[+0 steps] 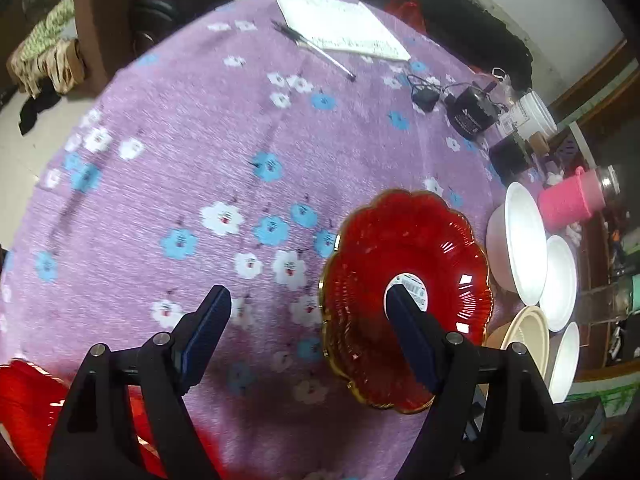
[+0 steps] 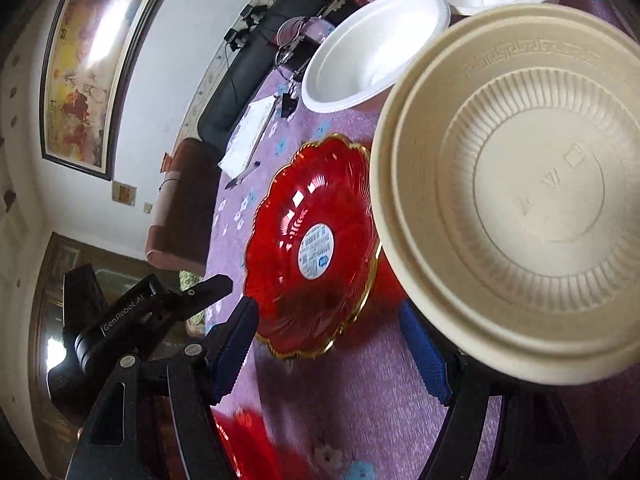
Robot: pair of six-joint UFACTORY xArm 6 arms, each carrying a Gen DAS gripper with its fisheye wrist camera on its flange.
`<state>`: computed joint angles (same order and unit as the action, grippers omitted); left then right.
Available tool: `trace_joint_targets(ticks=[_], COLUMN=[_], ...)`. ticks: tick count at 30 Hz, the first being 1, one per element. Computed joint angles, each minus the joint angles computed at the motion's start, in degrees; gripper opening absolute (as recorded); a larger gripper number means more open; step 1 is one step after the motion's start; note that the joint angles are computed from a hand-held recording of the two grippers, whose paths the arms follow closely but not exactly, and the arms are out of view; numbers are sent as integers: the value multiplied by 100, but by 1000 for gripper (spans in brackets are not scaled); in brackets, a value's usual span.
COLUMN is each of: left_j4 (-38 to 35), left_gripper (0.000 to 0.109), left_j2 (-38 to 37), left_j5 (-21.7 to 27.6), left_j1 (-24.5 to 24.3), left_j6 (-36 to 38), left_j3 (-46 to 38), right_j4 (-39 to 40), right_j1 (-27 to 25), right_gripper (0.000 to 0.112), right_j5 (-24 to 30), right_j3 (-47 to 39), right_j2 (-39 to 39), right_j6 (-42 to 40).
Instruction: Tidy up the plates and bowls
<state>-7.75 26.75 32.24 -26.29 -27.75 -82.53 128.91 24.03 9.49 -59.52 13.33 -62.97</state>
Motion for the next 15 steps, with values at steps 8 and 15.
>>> trace_joint_targets(ticks=[8, 15], left_j4=[62, 354], left_gripper=[80, 42], left_j2=[200, 211], left_j5=[145, 286], left_j1=[-89, -125], left_j6=[15, -79], left_j3=[-163, -157], right_j4=[493, 604], right_j1=[-147, -203], right_gripper=[74, 44], right_j5=[142, 85], right_j3=[-100, -133], right_j2=[106, 184], right_j6=[-341, -462])
